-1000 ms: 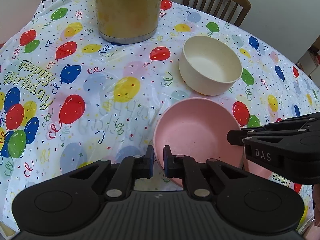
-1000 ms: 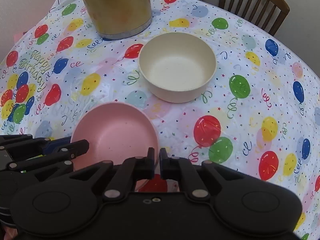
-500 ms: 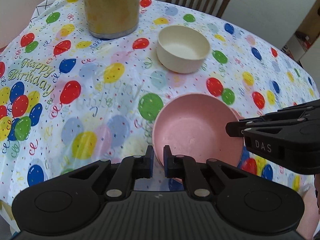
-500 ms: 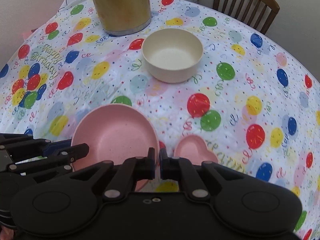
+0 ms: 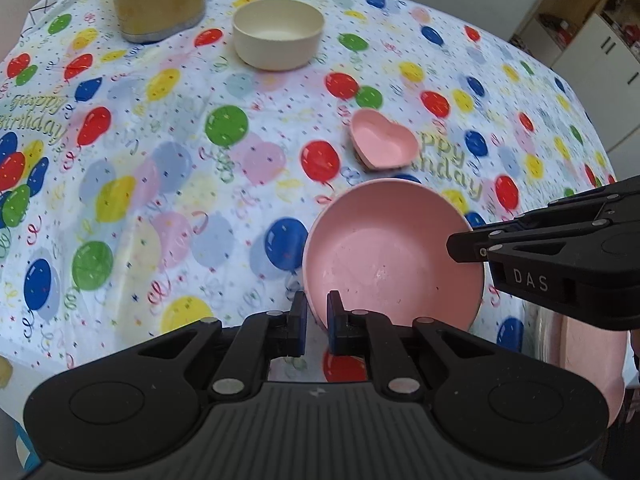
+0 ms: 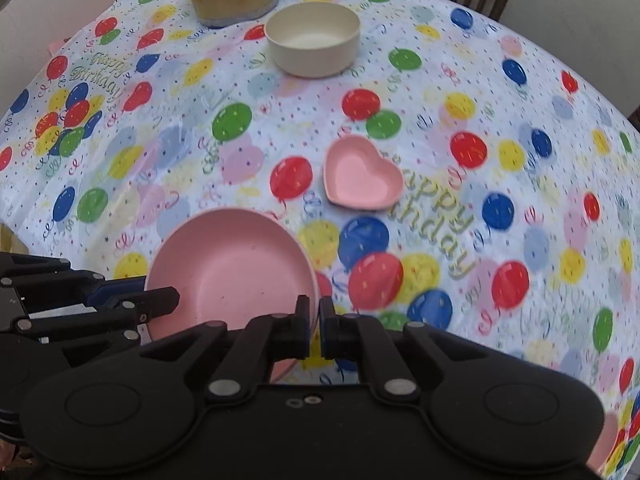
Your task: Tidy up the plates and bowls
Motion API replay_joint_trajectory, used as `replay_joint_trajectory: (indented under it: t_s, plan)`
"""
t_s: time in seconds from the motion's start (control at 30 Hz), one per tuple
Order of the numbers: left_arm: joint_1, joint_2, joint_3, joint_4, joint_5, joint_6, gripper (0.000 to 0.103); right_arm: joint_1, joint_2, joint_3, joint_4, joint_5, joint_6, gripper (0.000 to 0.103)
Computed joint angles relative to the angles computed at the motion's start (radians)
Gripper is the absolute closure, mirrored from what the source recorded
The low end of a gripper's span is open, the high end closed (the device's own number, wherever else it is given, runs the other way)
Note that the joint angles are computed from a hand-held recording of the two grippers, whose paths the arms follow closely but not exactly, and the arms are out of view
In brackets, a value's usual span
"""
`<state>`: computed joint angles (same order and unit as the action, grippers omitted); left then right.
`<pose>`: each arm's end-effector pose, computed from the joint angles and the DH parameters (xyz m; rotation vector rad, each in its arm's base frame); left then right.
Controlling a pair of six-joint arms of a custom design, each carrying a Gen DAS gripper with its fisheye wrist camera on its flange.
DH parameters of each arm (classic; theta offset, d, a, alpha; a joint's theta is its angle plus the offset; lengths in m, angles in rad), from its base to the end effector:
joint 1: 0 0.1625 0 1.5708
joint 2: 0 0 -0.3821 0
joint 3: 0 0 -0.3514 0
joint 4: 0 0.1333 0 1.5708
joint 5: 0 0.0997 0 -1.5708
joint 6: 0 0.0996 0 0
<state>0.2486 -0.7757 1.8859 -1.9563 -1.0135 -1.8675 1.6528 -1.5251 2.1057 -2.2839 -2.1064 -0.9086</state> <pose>-0.3881 -0.2904 -0.0141 -0.3867 2.3280 -0.6924 0.1167 -0.4132 0.2797 1.1925 -2.3069 -0.1284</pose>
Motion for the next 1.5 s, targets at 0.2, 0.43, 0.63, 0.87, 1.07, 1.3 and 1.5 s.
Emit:
replay_joint_trajectory:
  t_s: [0.2, 0.43, 0.63, 0.87, 1.07, 1.3, 1.5]
  plan:
    - [-0.017, 0.049, -0.004, -0.084, -0.033, 0.053, 0.094, -0.053, -0.069, 0.045, -0.006, -0.026, -0.02, 0.1]
    - [-0.03, 0.098, -0.016, -0.147, -0.056, 0.106, 0.094, -0.116, -0.135, 0.081, -0.01, -0.04, -0.038, 0.1]
    - [-0.033, 0.118, -0.017, -0.165, -0.072, 0.118, 0.094, -0.15, -0.159, 0.102, -0.017, -0.039, -0.046, 0.1]
    - [-0.036, 0.128, -0.026, -0.155, -0.067, 0.118, 0.094, -0.169, -0.167, 0.108, -0.02, -0.031, -0.04, 0.099]
    - [-0.043, 0.121, -0.022, -0.162, -0.059, 0.117, 0.094, -0.167, -0.181, 0.107, -0.004, -0.018, -0.039, 0.088]
    - [-0.058, 0.1, -0.008, -0.159, -0.048, 0.103, 0.094, -0.154, -0.191, 0.088, 0.023, 0.005, -0.032, 0.084]
    - [-0.081, 0.068, 0.011, -0.146, -0.022, 0.086, 0.093, -0.133, -0.194, 0.064, 0.06, 0.035, -0.022, 0.081]
